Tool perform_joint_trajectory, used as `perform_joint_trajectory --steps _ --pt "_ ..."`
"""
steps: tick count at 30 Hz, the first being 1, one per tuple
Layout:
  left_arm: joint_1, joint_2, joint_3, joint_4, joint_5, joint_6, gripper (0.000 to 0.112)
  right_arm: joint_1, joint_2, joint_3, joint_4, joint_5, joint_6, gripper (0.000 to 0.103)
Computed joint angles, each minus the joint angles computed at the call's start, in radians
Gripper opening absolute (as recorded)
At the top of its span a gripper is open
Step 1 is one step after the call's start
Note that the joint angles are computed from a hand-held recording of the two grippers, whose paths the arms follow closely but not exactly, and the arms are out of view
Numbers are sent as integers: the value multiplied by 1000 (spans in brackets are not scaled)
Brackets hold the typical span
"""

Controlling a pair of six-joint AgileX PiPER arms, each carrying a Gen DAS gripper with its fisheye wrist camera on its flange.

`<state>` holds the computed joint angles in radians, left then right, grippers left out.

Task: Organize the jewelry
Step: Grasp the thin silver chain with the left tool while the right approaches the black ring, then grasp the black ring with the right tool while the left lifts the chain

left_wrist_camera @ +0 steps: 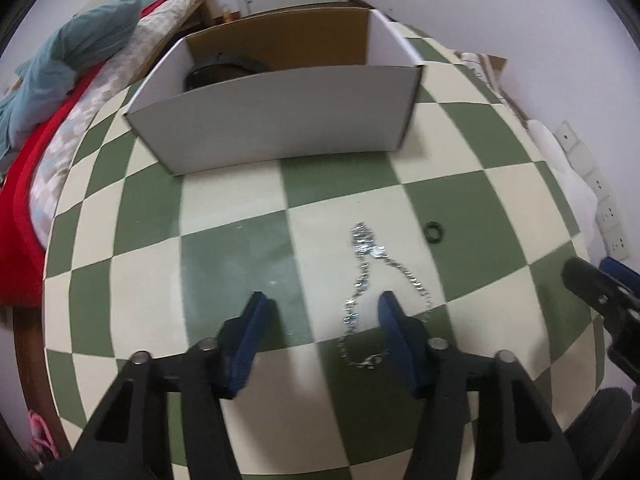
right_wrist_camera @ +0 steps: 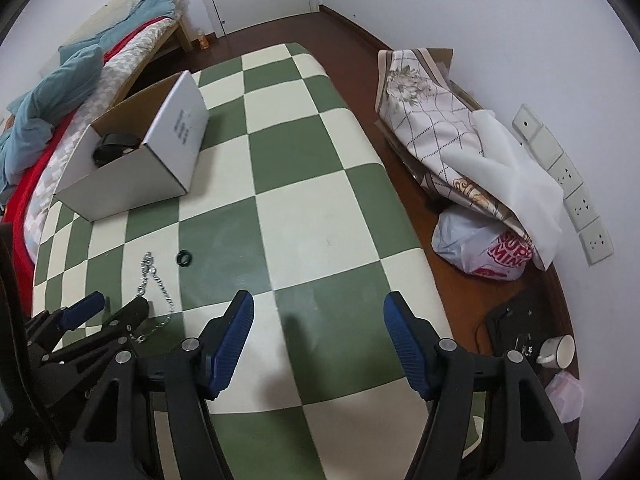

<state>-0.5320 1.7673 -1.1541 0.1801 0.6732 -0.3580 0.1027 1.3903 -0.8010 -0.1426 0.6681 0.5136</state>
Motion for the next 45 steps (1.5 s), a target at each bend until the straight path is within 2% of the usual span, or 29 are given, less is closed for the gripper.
perform_joint_trajectory --steps 1,4,6,9,13,21,24,26,29,30,31,39,45 --pt "4 -10 14 -38 -25 41 31 -8 6 -1 7 -5 -8 69" --pt "4 -19 19 -50 -28 88 4 -18 24 -8 23 -17 -24 69" --pt "20 -29 30 -63 -32 114 3 -16 35 -16 37 -26 -38 69" --pt "68 -46 51 -61 -32 126 3 -28 54 -25 178 -73 -174 69" --pt "142 -77 101 -20 -42 107 3 23 112 -65 255 -120 -248 69" --pt "239 -155 217 128 -78 -6 1 193 278 -167 50 -163 -66 57" --pt "242 -171 237 145 -81 -32 1 246 296 -169 -96 -174 68 56" --pt "236 -169 238 154 -82 -51 1 279 305 -168 -191 -175 160 50" --pt "237 -170 238 145 -84 -60 1 320 310 -159 -322 -169 281 33" --pt "238 -163 229 141 -83 -58 1 329 310 -156 -349 -168 303 20" --pt "240 -163 227 133 -82 -56 1 335 310 -155 -359 -169 308 13" --pt "222 -203 214 158 -74 -88 0 342 275 -123 -373 -177 335 13" --pt "187 -260 178 169 -38 -104 0 338 177 -84 -348 -174 361 13"
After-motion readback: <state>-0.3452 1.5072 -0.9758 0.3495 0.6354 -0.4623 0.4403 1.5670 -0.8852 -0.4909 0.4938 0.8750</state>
